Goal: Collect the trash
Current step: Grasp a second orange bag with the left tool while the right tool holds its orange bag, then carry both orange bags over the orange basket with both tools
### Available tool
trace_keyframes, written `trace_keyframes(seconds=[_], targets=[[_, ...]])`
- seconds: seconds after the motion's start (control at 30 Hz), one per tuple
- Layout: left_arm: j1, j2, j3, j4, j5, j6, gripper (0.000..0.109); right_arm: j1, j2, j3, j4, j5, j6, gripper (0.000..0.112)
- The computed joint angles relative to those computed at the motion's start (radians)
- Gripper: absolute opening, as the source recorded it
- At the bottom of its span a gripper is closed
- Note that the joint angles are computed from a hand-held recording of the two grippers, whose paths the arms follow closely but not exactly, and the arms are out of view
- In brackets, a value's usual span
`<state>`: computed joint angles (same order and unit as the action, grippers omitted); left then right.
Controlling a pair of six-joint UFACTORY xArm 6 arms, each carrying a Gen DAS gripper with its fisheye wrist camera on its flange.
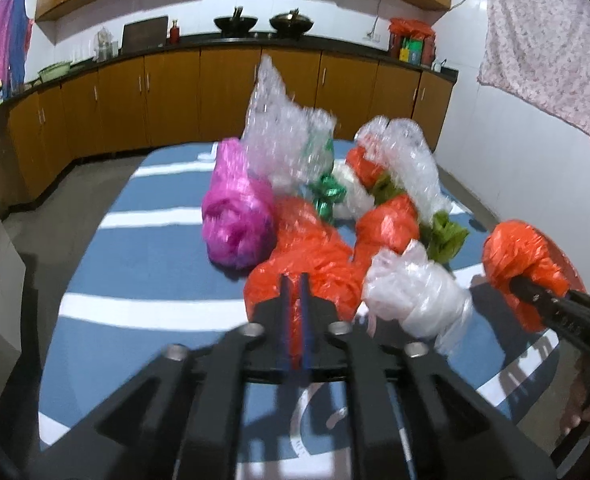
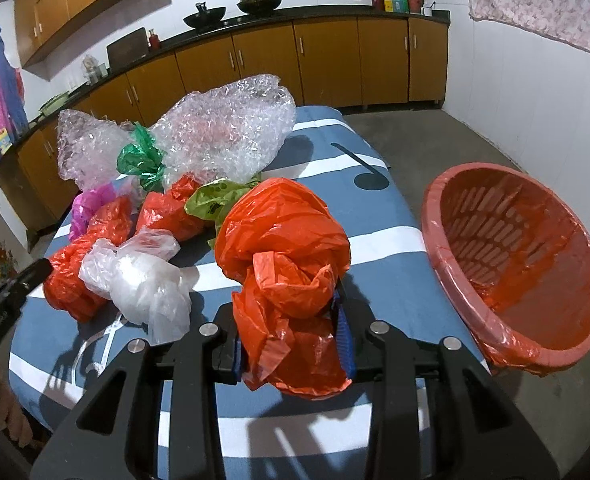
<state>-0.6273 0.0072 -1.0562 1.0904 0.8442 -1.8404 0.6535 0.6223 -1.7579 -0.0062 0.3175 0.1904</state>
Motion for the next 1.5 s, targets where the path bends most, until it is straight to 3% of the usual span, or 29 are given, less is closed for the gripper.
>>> trace_keyframes(seconds=[0.03, 0.1, 0.23, 0.4, 0.47, 0.6, 1.07, 1.23, 1.5], targets=[[-0.001, 0.005, -0.004, -0.002, 0.008, -0.006, 0.041, 0.0, -0.002, 0.004, -0.003, 0.0, 0.002, 0.035], [0.0, 0.009, -0.007, 0.007, 0.02, -0.024, 0.057, -0.002, -0.007, 0.011, -0.002, -0.001, 0.001, 0.035], [0.024, 0.033, -0.024, -0.016, -0.013, 0.011, 0.058, -0.006, -0.006, 0.01, -0.017, 0.002, 0.019, 0.035], [0.059, 0.066, -0.036, -0.034, -0.117, 0.045, 0.055, -0.008, -0.002, 0.005, -0.028, 0.007, 0.031, 0.035], [0.07, 0.073, -0.032, -0.035, -0.165, 0.05, 0.036, -0.007, -0.005, 0.01, -0.029, 0.005, 0.028, 0.035], [0.049, 0.072, -0.041, -0.015, -0.134, 0.045, 0.025, -0.005, -0.019, 0.028, -0.02, -0.01, 0.016, 0.035], [-0.076, -0.071, 0.002, 0.066, 0.048, -0.028, 0.024, -0.012, -0.119, 0.142, 0.005, -0.104, -0.002, 0.035], [-0.112, -0.046, -0.055, 0.094, 0.051, -0.009, 0.024, -0.029, -0.169, 0.209, -0.079, -0.15, 0.056, 0.035], [-0.128, 0.041, -0.188, 0.134, -0.004, 0.026, 0.024, -0.109, -0.222, 0.275, -0.299, -0.202, 0.28, 0.035]])
